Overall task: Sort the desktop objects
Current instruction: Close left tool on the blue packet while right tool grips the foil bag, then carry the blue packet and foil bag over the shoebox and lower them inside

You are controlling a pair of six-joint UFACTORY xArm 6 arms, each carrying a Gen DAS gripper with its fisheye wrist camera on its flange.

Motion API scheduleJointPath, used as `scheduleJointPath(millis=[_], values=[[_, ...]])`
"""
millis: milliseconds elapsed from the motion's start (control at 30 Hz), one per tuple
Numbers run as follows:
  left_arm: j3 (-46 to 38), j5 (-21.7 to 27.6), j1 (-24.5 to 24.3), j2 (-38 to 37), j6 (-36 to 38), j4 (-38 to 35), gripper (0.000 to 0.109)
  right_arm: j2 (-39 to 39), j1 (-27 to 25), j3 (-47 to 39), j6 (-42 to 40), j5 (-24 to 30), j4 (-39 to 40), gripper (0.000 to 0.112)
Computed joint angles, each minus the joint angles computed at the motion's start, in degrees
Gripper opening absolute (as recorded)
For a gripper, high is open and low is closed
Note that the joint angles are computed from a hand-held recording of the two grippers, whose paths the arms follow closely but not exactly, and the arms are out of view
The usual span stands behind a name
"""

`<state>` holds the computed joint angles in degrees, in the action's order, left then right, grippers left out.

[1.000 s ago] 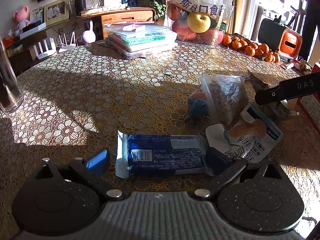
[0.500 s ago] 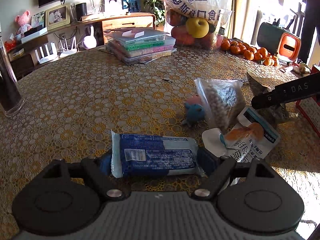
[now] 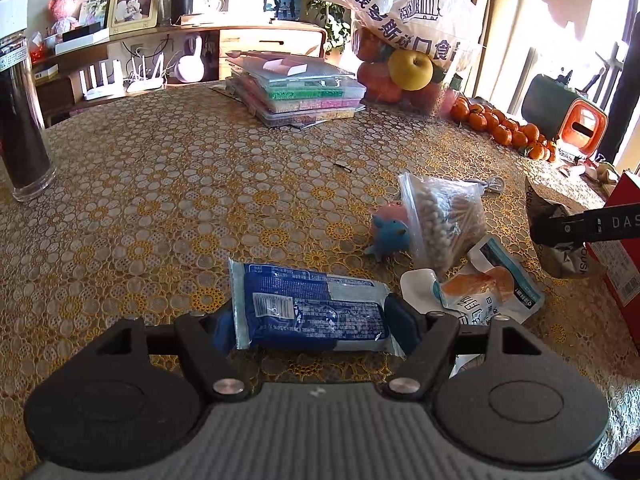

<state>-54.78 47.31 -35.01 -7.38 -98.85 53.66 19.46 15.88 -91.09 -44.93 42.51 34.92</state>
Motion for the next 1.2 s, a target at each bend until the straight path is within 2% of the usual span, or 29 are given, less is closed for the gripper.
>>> scheduleJointPath(millis=[233,667,967,1200], values=[[-0.8,2.5,-2.1,-1.4,-0.4,-0.9,0.074,-3.7,-0.8,3.2,-1.8,0.4,1.6,0.047],[-6.7,9.4,-8.8,-2.1,0.9,-0.8,0.074,-13.1,-3.8,8.5,-4.8,4.6,5.0,0.047],[-13.4,13.6,-13.8,0.3,2.0,-0.7,0.074,-19.8,-7.3,12.6,-6.1,8.2,5.8,0.047],[-19.2,14.5,-16.4,3.7,3.8,-1.3,0.074,-23.4,-10.7,14.3,-7.3,11.5,5.4,0.047]])
